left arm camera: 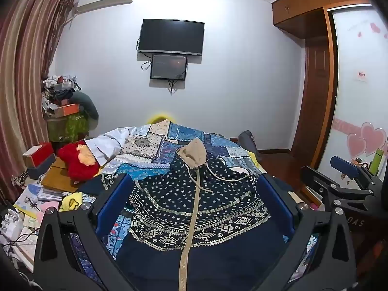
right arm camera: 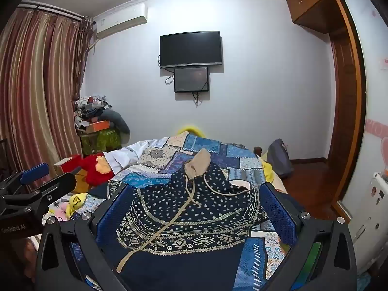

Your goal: Fold large clothes

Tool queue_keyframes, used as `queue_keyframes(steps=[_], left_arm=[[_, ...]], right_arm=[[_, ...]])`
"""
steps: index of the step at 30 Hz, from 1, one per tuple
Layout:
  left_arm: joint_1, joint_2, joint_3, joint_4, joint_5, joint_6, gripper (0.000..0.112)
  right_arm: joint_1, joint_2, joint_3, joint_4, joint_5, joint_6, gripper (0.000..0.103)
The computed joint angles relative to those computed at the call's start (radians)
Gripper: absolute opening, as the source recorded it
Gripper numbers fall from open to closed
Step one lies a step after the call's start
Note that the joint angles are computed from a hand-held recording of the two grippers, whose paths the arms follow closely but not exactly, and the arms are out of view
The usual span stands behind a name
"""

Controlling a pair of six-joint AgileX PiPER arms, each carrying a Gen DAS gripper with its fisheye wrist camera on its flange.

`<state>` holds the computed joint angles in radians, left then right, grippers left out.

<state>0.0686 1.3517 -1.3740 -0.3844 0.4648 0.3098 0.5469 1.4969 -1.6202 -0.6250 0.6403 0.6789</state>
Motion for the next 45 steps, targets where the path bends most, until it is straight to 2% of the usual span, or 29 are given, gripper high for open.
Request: queue_keyframes(steps=[3, 7, 10, 14, 27, 35, 45], left_arm=[[-0.004, 0.002, -0.002, 0.006, -0.004, 0.0, 0.103], [-0.026, 0.008, -0.006, 0.083, -0.023, -0.07, 0.103], [0.002, 0.011, 0.009, -0.018, -0.021, 0.023, 0.103], [-0.01, 0.025, 0.005, 0.011, -0.04, 0.001, 0.103], [0.004, 0.0, 0.035, -0.026, -0.043, 0.028, 0.103], [0.014, -0.001, 0.028, -0.029, -0.033, 0.024, 0.103], [0.018, -0.002, 0.023, -0.018, -0.023, 0.003, 0.103]], right_arm=[[-0.001, 0.001, 0.0, 0.0, -0.003, -0.001, 0.103], [-0.002, -0.001, -0.002, 0.009, -0.002, -0.004, 0.103], [-0.002, 0.006, -0.01, 0.01, 0.005, -0.009, 0.103], [0.0, 0.005, -0.011, 0.011, 0.008, -0.01, 0.103], [0.003, 0.011, -0.021, 0.014, 0.008, -0.012, 0.103], [0.004, 0.014, -0.006, 0.022, -0.013, -0.018, 0.103], [0.012, 0.028, -0.036, 0.039, 0.007, -0.044, 0.103]])
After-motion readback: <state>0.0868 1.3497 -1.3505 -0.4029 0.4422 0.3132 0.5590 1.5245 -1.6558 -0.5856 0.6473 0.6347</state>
